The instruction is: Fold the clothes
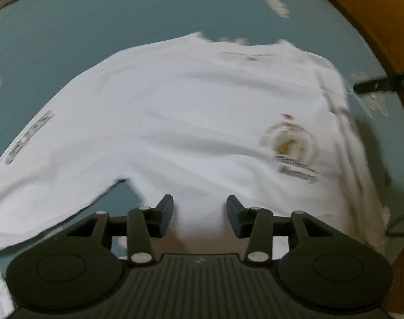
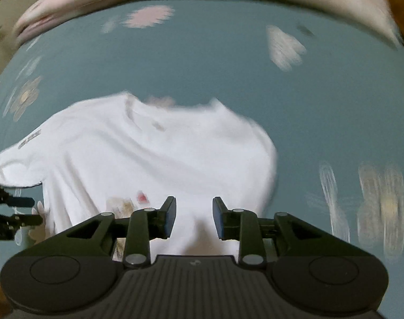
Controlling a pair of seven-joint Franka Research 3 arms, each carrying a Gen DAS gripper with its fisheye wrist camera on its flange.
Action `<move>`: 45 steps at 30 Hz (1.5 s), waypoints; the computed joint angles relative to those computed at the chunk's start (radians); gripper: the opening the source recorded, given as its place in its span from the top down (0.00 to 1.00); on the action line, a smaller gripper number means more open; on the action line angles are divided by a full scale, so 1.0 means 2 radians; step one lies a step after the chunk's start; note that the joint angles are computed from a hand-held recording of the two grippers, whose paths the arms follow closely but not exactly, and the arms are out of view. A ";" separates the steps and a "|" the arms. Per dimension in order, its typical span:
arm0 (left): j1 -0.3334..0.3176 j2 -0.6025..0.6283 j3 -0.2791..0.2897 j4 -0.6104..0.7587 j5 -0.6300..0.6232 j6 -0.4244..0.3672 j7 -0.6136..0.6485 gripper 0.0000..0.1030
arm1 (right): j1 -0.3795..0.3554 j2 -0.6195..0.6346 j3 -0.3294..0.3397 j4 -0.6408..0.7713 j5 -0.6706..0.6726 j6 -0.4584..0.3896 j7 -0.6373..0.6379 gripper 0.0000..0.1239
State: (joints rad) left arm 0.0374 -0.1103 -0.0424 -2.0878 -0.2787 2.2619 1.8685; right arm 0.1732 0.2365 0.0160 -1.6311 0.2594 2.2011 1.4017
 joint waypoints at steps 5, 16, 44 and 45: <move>-0.017 0.010 -0.012 0.017 -0.027 -0.024 0.021 0.56 | -0.018 -0.098 -0.012 -0.144 0.042 0.005 0.038 0.73; -0.035 0.042 -0.033 0.044 -0.017 -0.051 0.029 0.56 | -0.034 -0.219 -0.039 -0.362 0.248 0.031 0.019 0.66; -0.031 0.052 -0.038 0.031 0.013 -0.038 -0.021 0.54 | -0.077 -0.192 -0.058 -0.387 0.464 -0.047 -0.123 0.99; -0.031 0.052 -0.038 0.031 0.014 -0.037 -0.023 0.54 | -0.077 -0.195 -0.057 -0.384 0.454 -0.045 -0.120 0.99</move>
State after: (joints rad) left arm -0.0252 -0.0071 -0.1184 -2.0267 -0.2517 2.1872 1.8225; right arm 0.0195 -0.1527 -0.0982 -2.3983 1.1670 2.1113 1.1621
